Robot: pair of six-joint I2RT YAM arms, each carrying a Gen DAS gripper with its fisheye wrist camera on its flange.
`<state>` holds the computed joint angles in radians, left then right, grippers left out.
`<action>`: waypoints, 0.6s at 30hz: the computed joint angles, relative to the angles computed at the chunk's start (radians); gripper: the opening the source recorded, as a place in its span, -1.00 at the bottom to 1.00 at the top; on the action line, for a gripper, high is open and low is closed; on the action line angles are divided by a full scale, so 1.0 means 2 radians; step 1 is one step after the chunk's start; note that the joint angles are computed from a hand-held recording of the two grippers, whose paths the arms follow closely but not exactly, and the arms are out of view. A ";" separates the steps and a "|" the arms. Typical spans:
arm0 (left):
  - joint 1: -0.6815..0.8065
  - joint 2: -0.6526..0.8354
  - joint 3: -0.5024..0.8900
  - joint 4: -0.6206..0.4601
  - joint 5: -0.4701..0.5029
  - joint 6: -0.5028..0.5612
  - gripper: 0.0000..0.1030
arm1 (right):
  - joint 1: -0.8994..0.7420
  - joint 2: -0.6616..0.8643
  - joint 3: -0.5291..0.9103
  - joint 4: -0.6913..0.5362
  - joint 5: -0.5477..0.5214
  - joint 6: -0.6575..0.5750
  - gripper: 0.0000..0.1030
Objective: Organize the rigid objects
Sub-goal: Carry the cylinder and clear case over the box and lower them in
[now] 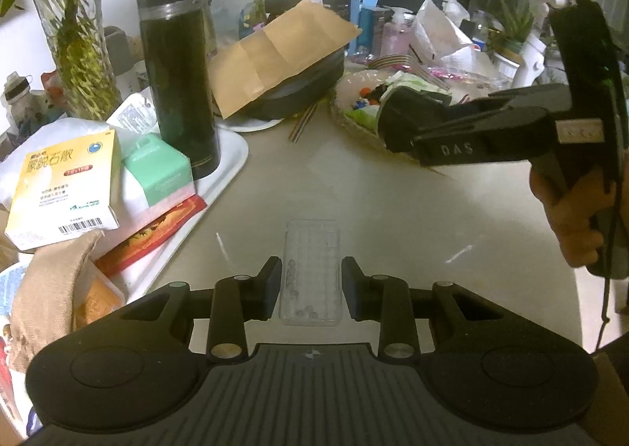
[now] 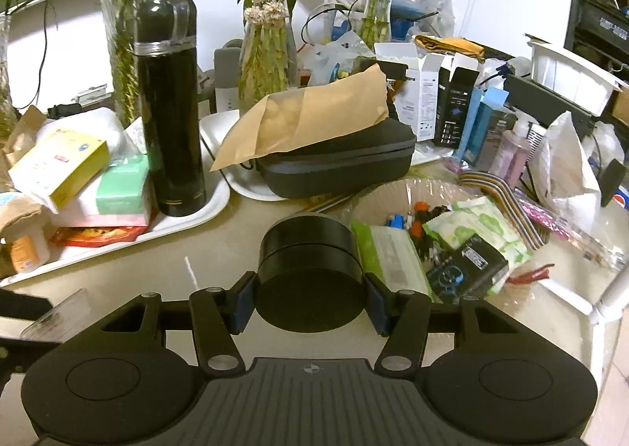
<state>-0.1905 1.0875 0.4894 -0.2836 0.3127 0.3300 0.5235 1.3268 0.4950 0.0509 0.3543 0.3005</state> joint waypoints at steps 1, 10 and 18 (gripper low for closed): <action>-0.001 -0.006 0.003 -0.009 0.002 -0.002 -0.36 | 0.005 -0.010 -0.001 -0.009 0.004 0.004 0.15; 0.000 -0.074 0.012 -0.084 0.015 -0.004 -0.36 | 0.058 -0.106 -0.001 -0.123 0.045 0.047 0.15; 0.002 -0.128 0.014 -0.136 0.016 -0.002 -0.36 | 0.110 -0.157 0.008 -0.207 0.075 0.098 0.16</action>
<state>-0.1868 0.8324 0.5179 -0.5561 0.3440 0.3253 0.7442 1.0123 0.5114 -0.3626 0.5052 0.4963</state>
